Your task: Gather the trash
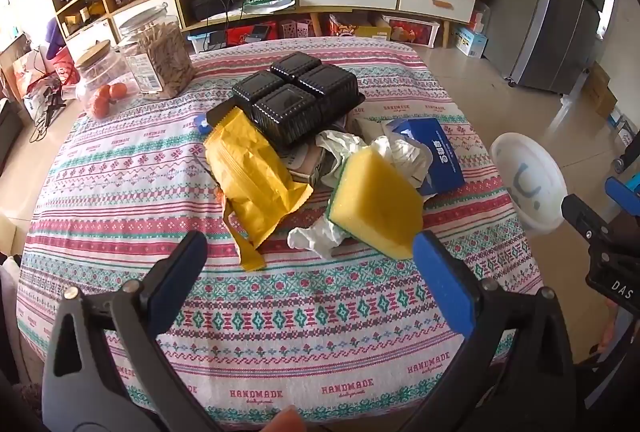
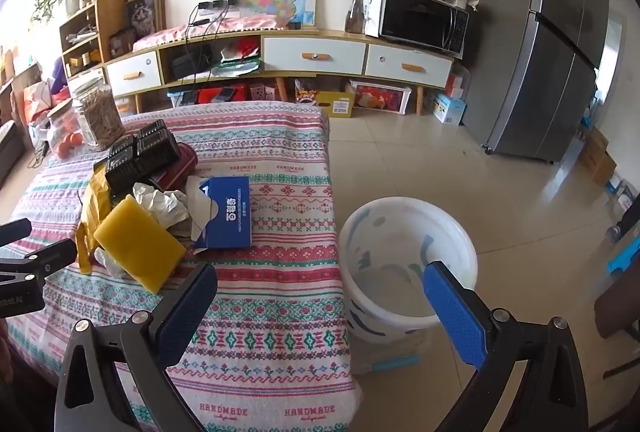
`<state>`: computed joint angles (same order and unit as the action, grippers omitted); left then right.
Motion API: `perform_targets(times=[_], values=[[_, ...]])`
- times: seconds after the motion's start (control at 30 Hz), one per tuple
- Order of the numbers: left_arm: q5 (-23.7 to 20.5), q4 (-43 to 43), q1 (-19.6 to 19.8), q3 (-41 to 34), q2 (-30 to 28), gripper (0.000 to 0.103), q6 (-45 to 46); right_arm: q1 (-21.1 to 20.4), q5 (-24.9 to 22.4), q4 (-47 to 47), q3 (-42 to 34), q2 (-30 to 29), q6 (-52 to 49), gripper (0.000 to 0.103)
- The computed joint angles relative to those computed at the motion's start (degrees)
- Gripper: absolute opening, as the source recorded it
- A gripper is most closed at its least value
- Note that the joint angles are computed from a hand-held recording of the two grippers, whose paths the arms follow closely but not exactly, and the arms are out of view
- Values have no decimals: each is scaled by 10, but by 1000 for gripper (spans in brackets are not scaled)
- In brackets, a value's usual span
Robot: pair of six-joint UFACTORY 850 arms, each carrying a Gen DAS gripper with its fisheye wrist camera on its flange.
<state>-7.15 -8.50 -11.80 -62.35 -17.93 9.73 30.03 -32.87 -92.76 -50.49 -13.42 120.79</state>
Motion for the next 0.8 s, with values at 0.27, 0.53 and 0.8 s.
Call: perform_targets(times=[0.27,0.53,0.8], values=[[5,16,-1,2,1,102,-16,0,2,12,-6,-4,-10,103],[-3,10,-3,-2,-1,102,-13,1,0,18,-7,-5,-15,103],[-6,11,-2,-1,1,102,-10,0,0,20,-7,-6,-18,103]])
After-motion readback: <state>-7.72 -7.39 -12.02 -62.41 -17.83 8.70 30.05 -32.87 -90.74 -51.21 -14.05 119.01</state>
